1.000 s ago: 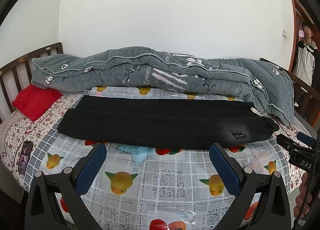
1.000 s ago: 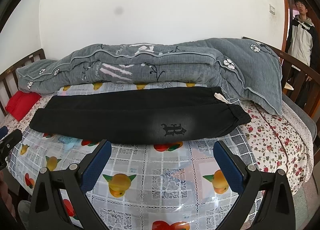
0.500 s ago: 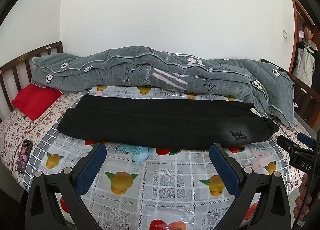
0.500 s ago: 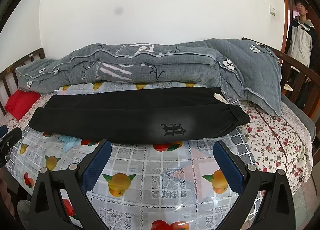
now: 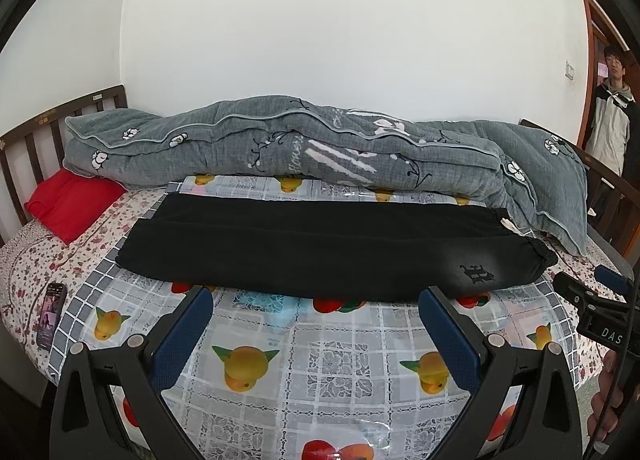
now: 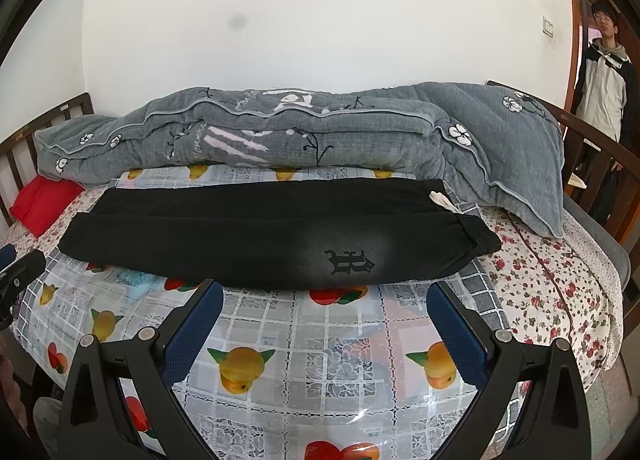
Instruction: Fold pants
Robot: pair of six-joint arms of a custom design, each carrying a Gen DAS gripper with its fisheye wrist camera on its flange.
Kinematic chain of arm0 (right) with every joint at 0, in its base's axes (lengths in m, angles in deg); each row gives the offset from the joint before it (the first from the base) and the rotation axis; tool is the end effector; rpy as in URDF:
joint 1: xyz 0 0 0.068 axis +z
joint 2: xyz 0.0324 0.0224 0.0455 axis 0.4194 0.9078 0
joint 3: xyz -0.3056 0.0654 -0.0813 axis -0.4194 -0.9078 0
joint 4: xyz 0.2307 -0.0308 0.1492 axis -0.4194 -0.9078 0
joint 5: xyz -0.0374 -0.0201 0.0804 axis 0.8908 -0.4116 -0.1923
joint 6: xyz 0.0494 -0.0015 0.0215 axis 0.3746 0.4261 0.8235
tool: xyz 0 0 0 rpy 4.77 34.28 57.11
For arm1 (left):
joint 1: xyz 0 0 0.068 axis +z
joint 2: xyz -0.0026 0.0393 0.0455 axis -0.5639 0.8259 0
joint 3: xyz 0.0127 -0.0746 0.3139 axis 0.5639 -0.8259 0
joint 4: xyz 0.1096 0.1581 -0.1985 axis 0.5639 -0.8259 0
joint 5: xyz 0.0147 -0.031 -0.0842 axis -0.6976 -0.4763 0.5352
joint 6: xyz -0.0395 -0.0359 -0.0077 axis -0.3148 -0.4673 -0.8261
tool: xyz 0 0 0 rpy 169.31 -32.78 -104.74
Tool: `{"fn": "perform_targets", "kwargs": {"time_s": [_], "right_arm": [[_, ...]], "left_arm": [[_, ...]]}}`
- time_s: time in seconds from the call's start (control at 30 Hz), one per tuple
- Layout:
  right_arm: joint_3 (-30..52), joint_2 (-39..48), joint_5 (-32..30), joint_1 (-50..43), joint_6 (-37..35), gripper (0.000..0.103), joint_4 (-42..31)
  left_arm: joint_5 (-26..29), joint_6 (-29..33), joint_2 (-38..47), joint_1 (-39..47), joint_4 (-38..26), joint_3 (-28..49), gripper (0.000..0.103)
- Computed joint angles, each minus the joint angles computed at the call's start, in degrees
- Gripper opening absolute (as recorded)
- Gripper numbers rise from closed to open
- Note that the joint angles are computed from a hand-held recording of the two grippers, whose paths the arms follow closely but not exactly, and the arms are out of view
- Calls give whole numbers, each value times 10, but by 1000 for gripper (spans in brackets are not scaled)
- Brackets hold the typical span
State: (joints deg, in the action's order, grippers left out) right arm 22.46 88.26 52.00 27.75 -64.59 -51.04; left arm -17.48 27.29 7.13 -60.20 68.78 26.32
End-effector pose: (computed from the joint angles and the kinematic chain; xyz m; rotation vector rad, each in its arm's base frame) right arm 0.2419 0.0009 0.2080 0.3625 2.1693 -0.2199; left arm 0.3190 -0.1509 0.2387 0.3031 2.1555 -0.2254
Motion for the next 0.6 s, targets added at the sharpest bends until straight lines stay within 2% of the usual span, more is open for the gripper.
{"fn": "perform_targets", "kwargs": {"time_s": [0.33,0.5,0.6], "right_arm": [[-8,-36,30,20,10,100,-25],[-37,-53,42,12,-3,100,1],[-56,-36,-18,-42,-20,100,35]], "left_arm": [[3,3,-30,3,2,-18,103],[11,2,-24,26,24,-33,103],[21,5,6,56,31,-31,103]]}}
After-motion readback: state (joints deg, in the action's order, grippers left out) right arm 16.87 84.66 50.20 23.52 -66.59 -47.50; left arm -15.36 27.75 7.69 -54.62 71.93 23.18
